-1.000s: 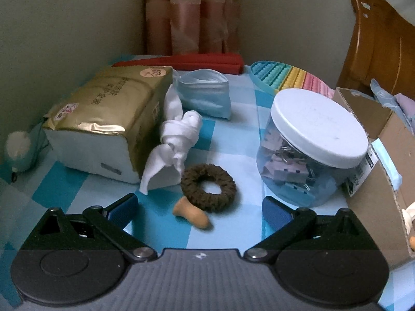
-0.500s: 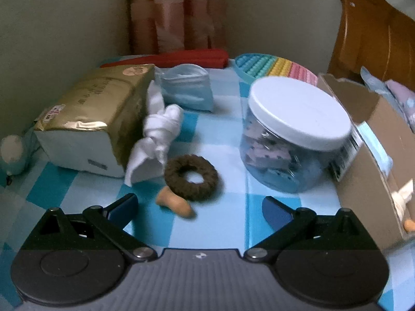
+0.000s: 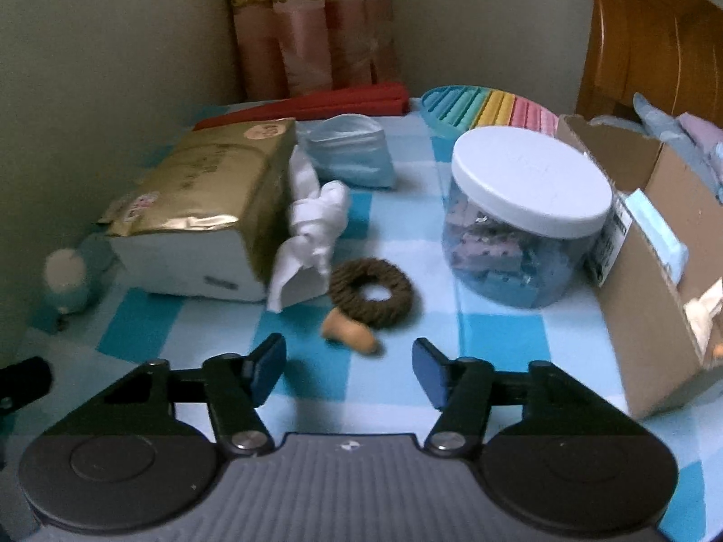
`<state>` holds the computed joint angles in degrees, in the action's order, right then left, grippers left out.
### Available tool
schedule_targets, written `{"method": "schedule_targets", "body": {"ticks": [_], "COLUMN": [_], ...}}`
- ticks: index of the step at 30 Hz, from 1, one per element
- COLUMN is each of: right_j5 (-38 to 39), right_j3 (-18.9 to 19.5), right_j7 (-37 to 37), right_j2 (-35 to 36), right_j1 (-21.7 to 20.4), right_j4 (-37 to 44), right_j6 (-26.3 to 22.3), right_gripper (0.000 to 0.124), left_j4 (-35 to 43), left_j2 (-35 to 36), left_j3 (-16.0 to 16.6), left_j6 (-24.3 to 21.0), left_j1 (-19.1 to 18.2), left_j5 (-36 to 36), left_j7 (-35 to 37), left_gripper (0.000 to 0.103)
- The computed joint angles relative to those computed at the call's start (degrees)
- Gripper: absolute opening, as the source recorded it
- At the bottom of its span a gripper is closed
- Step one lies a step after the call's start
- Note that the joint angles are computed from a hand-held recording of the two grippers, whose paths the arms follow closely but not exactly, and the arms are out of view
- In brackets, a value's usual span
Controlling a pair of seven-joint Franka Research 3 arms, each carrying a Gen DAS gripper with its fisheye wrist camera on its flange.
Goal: Organize soft objects
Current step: 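Lower the right tool onto the tan wooden peg and close on it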
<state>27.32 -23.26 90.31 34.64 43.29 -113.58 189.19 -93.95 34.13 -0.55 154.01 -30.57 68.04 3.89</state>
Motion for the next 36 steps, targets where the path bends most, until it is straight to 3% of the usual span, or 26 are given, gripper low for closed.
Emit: {"method": "schedule_targets", "body": {"ticks": [4,7,10,12,15,17,19,22,30,34,36], "right_j5": [-1.1,1.0,2.6,4.4,4.0,4.8,4.0,1.8,-9.5,-12.3,-13.6], "right_j3": [5.1,1.5,1.3,-2.5,-0.8,-3.6,-3.3,0.8,21.4,28.0,30.0], "right_j7": [-1.9,-3.2,-3.8,-4.0,-4.7,-5.0,-5.7,-7.3,-17.3,-19.2,-20.2], "right_j2": [-1.1,0.9,1.9,3.4,3.2,4.1,3.7,1.6,-2.3,-2.0,-1.7], "right_j1": [-3.9,-0.2,-0.1,3.2,1.3,3.8,3.3,-0.9,-22.3,-29.4,-31.4], "right_j4": [-0.7,0.6,1.8,2.6,2.7,3.0,2.7,1.6,-0.7,0.3,0.2], "right_j6": [2.1,2.3,2.7,1.9,2.5,1.4,1.3,1.3,3.6,2.8,3.4], "right_gripper": [0.058,0.058,0.054,0.051,0.051,0.051,0.051,0.051,0.051,0.05,0.043], "left_j4": [0.0,0.1,0.1,0.1,0.2,0.3,0.2,0.2,0.6,1.5,1.8], "left_j2": [0.2,0.3,0.3,0.4,0.6,0.7,0.7,0.7,1.3,2.1,2.3], "left_j3": [-0.1,0.0,0.0,0.0,0.0,-0.1,0.0,0.2,0.0,0.0,0.4], "left_j6": [0.0,0.0,0.0,0.0,0.1,0.1,0.4,0.8,2.0,1.7,1.7], "left_j1": [0.1,0.1,0.1,0.1,0.2,0.2,0.2,0.1,0.4,0.2,-0.1], "left_j5": [-0.5,-0.7,-0.8,-1.1,-1.5,-1.9,-2.0,-2.1,-3.8,-5.4,-5.4], "left_j7": [0.2,0.4,0.5,0.7,1.0,1.5,1.6,1.6,3.3,4.9,5.1], "left_gripper": [0.101,0.101,0.101,0.101,0.101,0.101,0.101,0.101,0.101,0.101,0.101]}}
